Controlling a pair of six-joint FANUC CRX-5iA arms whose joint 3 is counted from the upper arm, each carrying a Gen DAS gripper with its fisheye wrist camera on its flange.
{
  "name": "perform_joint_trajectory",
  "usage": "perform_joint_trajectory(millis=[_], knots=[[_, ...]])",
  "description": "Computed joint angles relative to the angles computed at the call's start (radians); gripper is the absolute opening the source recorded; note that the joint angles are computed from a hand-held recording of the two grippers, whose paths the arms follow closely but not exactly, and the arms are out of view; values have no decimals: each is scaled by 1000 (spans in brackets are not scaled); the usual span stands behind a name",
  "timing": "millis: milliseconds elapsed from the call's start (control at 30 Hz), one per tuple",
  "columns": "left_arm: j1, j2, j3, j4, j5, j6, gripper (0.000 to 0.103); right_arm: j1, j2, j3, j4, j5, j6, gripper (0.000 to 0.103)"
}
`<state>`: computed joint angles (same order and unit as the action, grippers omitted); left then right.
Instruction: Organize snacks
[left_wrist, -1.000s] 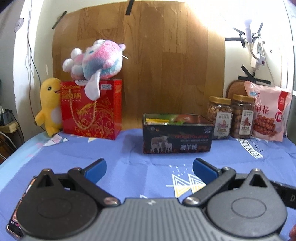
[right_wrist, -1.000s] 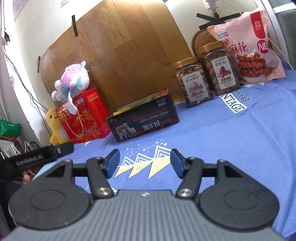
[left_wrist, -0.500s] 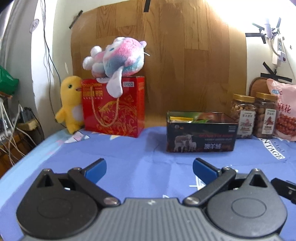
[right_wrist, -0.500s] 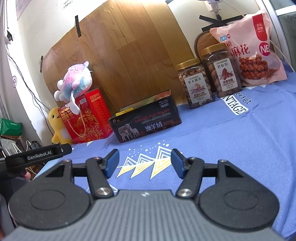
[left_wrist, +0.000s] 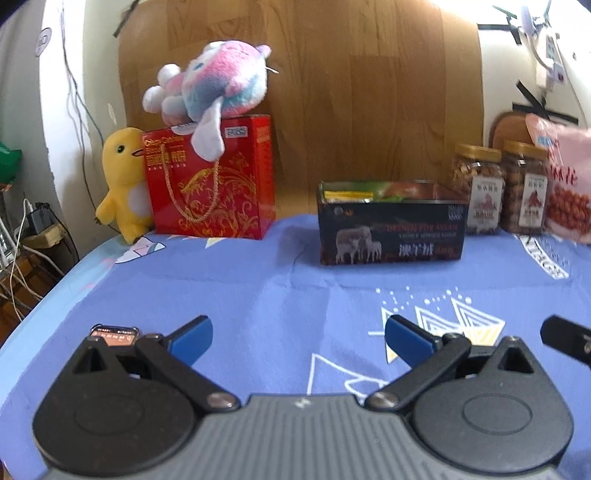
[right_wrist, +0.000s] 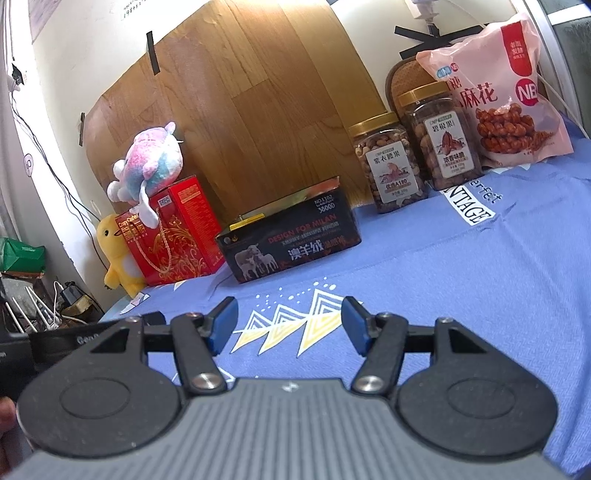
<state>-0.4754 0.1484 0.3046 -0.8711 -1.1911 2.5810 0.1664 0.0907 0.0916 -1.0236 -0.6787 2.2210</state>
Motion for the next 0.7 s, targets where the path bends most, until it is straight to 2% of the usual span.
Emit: perform_joint_trajectory(millis=[333, 500, 700], knots=[[2, 31, 17, 34, -18, -82, 103, -3, 5, 4, 2, -13, -4, 65], [-17, 62, 51, 4, -77, -108, 103, -5, 7, 3, 0, -17, -6, 65], [-12, 65, 50, 17, -75, -121, 103, -7, 8, 3, -1, -19, -6, 65]])
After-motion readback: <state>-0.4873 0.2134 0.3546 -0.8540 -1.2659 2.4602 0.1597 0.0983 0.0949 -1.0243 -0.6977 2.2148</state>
